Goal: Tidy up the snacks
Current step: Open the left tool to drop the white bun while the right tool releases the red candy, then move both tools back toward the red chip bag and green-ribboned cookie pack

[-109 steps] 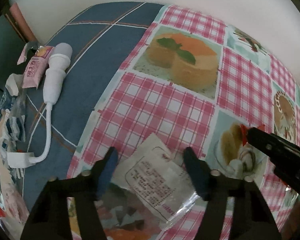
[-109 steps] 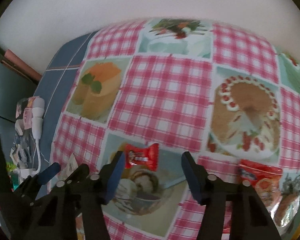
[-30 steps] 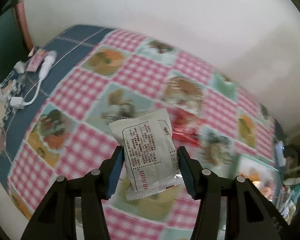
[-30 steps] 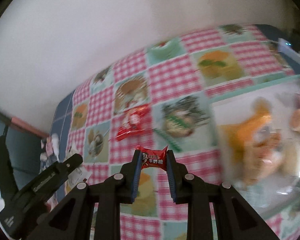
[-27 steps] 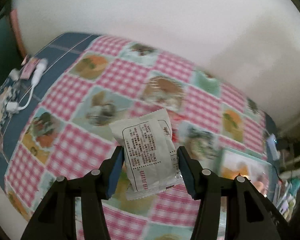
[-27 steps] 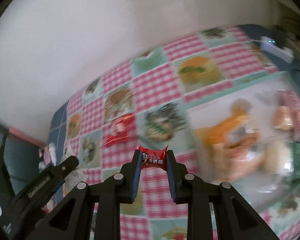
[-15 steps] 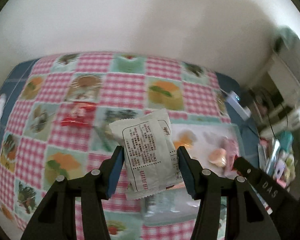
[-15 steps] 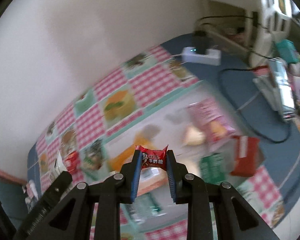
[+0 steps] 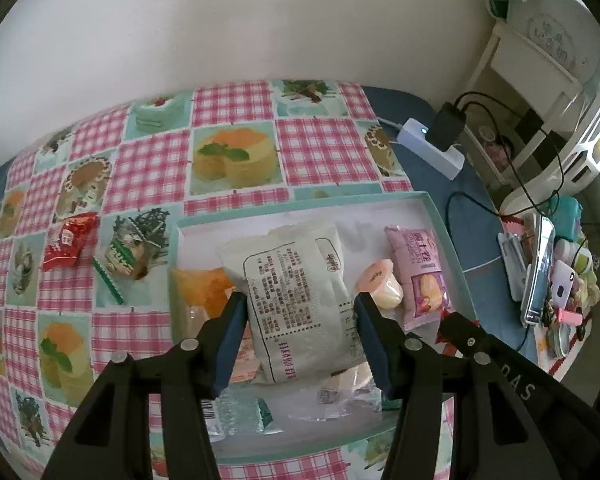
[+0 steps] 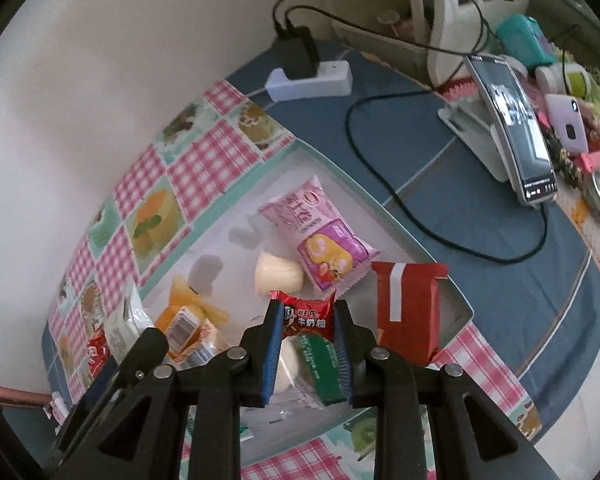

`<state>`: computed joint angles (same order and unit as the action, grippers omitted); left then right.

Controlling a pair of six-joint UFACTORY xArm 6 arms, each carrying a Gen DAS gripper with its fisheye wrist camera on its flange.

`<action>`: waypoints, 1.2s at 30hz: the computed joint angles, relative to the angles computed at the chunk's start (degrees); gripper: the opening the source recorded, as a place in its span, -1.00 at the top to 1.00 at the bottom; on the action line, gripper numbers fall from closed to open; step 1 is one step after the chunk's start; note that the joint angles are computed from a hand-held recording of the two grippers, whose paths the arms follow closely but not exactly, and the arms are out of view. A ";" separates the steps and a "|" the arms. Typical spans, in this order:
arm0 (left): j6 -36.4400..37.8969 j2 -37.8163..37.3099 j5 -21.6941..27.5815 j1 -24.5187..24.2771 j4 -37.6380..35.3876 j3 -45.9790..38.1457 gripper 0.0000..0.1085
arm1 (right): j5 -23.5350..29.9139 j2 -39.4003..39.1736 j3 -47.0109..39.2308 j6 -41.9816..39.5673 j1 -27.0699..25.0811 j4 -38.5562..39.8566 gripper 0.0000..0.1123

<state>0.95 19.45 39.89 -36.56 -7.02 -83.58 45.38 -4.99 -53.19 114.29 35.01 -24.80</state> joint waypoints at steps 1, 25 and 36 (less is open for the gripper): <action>0.07 -0.13 -0.31 -0.03 0.06 0.27 -0.06 | 0.02 -0.19 0.25 0.09 0.00 0.13 0.51; -11.31 -1.72 0.86 8.98 13.28 1.72 -0.71 | 7.27 5.77 -8.13 -5.87 1.26 2.68 -0.22; -18.77 0.04 1.90 16.76 22.79 -1.19 -0.72 | 10.57 15.60 -21.37 -13.09 3.02 2.68 -0.45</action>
